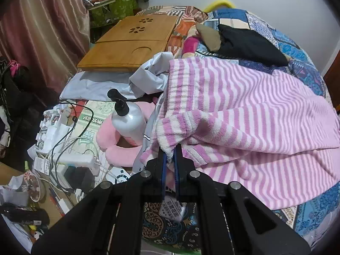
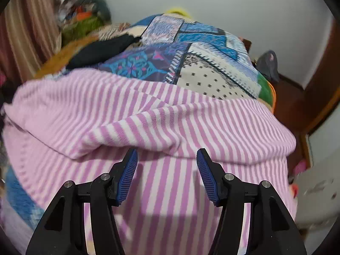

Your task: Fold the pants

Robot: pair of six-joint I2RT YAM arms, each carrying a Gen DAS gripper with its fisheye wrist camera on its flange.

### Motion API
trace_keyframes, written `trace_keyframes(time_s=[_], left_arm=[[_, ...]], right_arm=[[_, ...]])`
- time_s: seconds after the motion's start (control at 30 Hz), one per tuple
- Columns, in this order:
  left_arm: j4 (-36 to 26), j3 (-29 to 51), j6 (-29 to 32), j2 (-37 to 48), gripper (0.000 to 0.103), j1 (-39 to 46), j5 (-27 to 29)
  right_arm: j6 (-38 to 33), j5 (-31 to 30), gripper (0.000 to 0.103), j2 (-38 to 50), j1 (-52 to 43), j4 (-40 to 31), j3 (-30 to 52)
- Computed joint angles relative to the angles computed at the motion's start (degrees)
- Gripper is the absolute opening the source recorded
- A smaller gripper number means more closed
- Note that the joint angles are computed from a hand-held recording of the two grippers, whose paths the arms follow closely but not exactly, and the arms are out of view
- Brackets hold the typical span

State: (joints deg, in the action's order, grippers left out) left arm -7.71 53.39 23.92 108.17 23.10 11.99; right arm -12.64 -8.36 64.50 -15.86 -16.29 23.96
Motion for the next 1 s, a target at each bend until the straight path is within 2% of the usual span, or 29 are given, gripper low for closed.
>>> trace_keyframes(time_s=[0.07, 0.17, 0.2, 0.3, 0.4, 0.5, 0.57, 0.67, 0.77, 0.83, 0.93, 1.0], left_arm=[[0.7, 0.1, -0.2, 0.8, 0.006, -0.5, -1.0], [2.3, -0.1, -0.7, 2.2, 0.006, -1.3, -2.4], [2.9, -0.2, -0.8, 2.7, 0.006, -1.7, -3.0], [4.4, -0.2, -1.1, 3.8, 0.006, -2.8, -4.7], [4.9, -0.1, -1.0, 4.0, 0.006, -3.4, -5.5], [4.7, -0.2, -0.7, 3.7, 0.006, -3.1, -5.0], [4.6, -0.2, -0.8, 3.7, 0.006, -2.5, -4.1], [5.2, -0.5, -1.6, 3.8, 0.006, -2.1, -3.2], [6.4, -1.0, -2.6, 3.9, 0.006, -2.4, -3.3], [7.1, -1.3, -2.9, 4.0, 0.006, -2.6, -3.7], [8.1, -2.1, -2.6, 3.5, 0.006, -2.9, -4.5], [8.8, -2.7, -2.0, 3.2, 0.006, -3.0, -4.8]], right_arm=[[-0.9, 0.8, 0.054, 1.4, 0.9, 1.2, 0.7], [-2.8, -1.2, 0.057, 3.0, 1.5, 2.4, 2.0], [-3.6, 0.0, 0.06, 3.9, 2.9, 3.0, 2.3], [-5.6, 4.3, 0.06, 8.0, 7.1, 5.6, 3.6], [-7.0, 2.2, 0.06, 12.9, 6.9, 5.8, 6.2], [-7.6, -3.2, 0.06, 15.8, 3.2, 1.5, 9.7], [-8.8, -8.5, 0.06, 16.6, -0.8, -4.2, 11.7], [-10.6, -11.7, 0.06, 12.9, -5.9, -10.9, 12.3], [-7.6, -12.4, 0.06, 8.2, -8.8, -13.6, 13.2], [-3.1, -10.9, 0.06, 8.4, -8.5, -12.6, 14.6], [3.1, -4.2, 0.06, 12.5, -4.2, -7.8, 16.1], [6.9, 1.0, 0.06, 18.2, -1.5, -4.3, 17.5]])
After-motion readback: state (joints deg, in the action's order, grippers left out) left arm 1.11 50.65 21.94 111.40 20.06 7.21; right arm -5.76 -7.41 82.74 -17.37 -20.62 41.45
